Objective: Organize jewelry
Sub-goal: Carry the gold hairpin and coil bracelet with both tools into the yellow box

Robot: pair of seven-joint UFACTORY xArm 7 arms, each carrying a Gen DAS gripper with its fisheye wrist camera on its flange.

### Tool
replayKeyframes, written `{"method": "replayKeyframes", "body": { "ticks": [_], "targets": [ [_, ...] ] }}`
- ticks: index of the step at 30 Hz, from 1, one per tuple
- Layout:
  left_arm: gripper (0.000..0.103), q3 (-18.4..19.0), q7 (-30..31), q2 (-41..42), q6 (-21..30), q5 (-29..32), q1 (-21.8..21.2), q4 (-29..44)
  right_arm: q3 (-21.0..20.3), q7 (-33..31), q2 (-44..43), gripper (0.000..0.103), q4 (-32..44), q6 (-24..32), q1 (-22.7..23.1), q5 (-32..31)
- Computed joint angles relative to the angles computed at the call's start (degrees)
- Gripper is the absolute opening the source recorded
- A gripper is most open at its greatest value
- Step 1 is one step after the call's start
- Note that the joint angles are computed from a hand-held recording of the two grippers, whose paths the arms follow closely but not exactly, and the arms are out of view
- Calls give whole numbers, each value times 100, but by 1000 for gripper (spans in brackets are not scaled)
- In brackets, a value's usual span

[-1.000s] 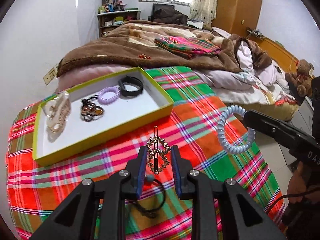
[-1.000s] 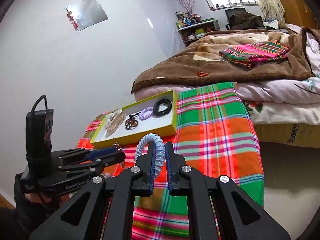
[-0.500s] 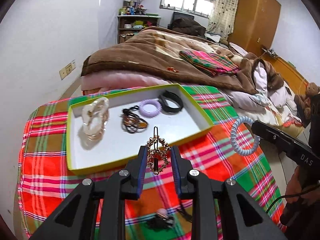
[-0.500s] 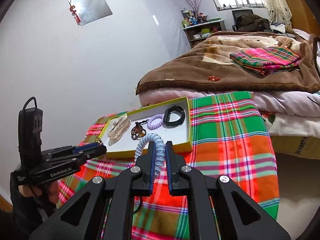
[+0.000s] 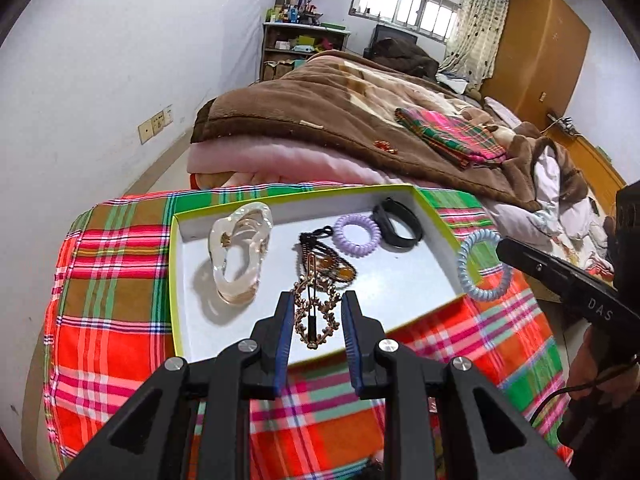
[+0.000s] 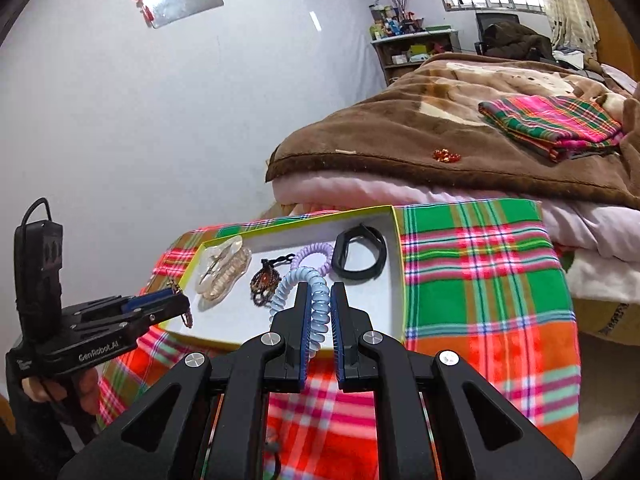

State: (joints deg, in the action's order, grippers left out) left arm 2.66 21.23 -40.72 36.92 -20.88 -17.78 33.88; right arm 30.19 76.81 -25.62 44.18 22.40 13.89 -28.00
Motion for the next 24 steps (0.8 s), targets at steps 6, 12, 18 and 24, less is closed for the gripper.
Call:
{"method": "replayKeyframes", "body": {
  "ticks": [6,12,18,24],
  "targets": [
    [25,6,51,372,-98,-39,-41,99,-124,-106,667,10,343,11,11,-169],
    [25,-39,126,657,-128,-79,-49,131,-424,-112,1192,10,579,85,346,-365],
    [25,-96,169,847,-184,-82,-21,138,-748,-141,1436,10,680,162,660,-421],
    [25,-134,179,954,-178,-80,5,167,-941,-259,1610,10,772,271,863,-397]
  ]
}}
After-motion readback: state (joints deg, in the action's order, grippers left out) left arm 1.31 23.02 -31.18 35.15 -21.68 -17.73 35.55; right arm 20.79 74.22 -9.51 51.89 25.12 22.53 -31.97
